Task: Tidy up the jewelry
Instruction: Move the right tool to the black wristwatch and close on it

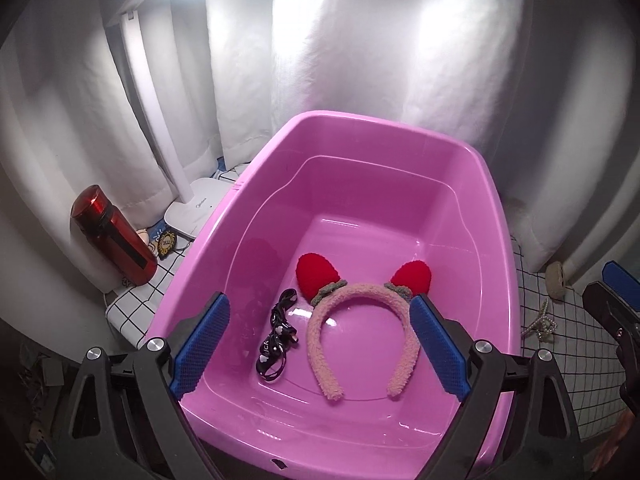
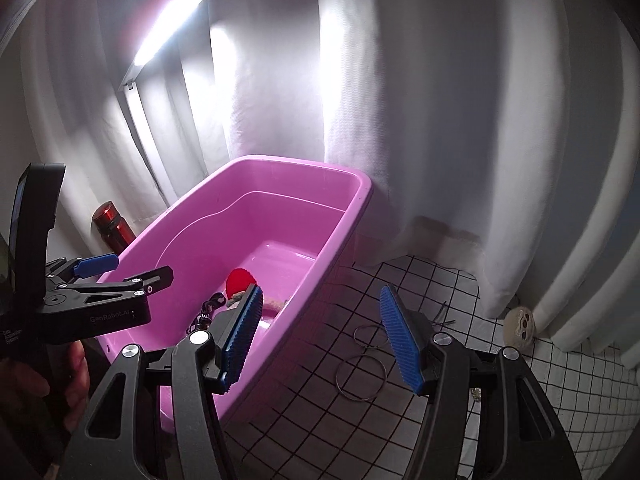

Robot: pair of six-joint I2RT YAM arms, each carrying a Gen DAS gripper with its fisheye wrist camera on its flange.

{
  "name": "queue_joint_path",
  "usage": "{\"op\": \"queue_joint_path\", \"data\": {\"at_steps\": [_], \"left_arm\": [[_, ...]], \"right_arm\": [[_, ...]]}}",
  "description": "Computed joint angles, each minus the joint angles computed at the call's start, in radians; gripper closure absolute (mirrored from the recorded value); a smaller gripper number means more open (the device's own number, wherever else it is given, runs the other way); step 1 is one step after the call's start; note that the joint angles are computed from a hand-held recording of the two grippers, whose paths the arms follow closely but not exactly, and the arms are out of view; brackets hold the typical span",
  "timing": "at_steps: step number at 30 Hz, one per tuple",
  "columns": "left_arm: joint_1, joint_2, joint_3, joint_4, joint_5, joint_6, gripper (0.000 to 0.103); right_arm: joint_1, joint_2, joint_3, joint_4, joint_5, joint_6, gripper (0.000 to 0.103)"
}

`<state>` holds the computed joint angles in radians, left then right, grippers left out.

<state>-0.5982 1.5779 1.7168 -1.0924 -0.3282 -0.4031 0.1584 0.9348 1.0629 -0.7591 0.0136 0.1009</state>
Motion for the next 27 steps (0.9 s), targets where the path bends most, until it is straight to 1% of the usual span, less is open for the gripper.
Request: {"op": "queue_joint_path", "data": {"at_steps": [4, 6, 8, 10, 13, 15, 17, 18, 20, 24, 25, 27], "left_arm": [[-0.089, -0.017, -0.004, 0.003, -0.051, -0.029, 0.013], [-0.14, -0.025, -0.011, 0.005, -0.067, -0.044, 0.013], [-0.185, -0.023, -0.005, -0.002, -0.044, -0.066, 0.013], [-0.231, -0.012, 0.017, -0.01, -0.038, -0.088, 0.013], [-0.308, 0.015, 0.062, -0.026, -0.06, -0.113, 0.013], [-0.356, 0.035, 0.092, -0.036, -0.066, -0.14, 0.013], [-0.393, 0.055, 0.109, -0.04, -0.057, -0.168, 0.013], [-0.408, 0.07, 0.116, -0.044, -0.049, -0.179, 0.013], [-0.433, 0.092, 0.114, -0.048, -0.026, -0.199, 0.013], [-0.473, 0.123, 0.074, -0.032, -0.005, -0.229, 0.013], [-0.478, 0.133, 0.065, -0.028, 0.0, -0.233, 0.013], [-0.483, 0.151, 0.045, -0.016, 0.009, -0.241, 0.013]], "right_arm": [[-0.114, -0.153, -0.066, -0.074, -0.065, -0.016, 0.044], [-0.224, -0.221, -0.093, -0.119, -0.126, -0.053, 0.044], [-0.384, -0.275, -0.111, -0.182, -0.216, -0.116, 0.044], [-0.606, -0.307, -0.124, -0.254, -0.349, -0.231, 0.044], [-0.928, -0.312, -0.136, -0.367, -0.523, -0.449, 0.044], [-1.122, -0.294, -0.144, -0.443, -0.621, -0.616, 0.044], [-1.291, -0.279, -0.159, -0.515, -0.691, -0.777, 0.044], [-1.36, -0.267, -0.168, -0.544, -0.713, -0.849, 0.044], [-1.448, -0.254, -0.194, -0.578, -0.729, -0.947, 0.044], [-1.575, -0.222, -0.272, -0.607, -0.726, -1.102, 0.044], [-1.586, -0.216, -0.297, -0.6, -0.718, -1.116, 0.044], [-1.578, -0.207, -0.347, -0.562, -0.693, -1.104, 0.044]]}}
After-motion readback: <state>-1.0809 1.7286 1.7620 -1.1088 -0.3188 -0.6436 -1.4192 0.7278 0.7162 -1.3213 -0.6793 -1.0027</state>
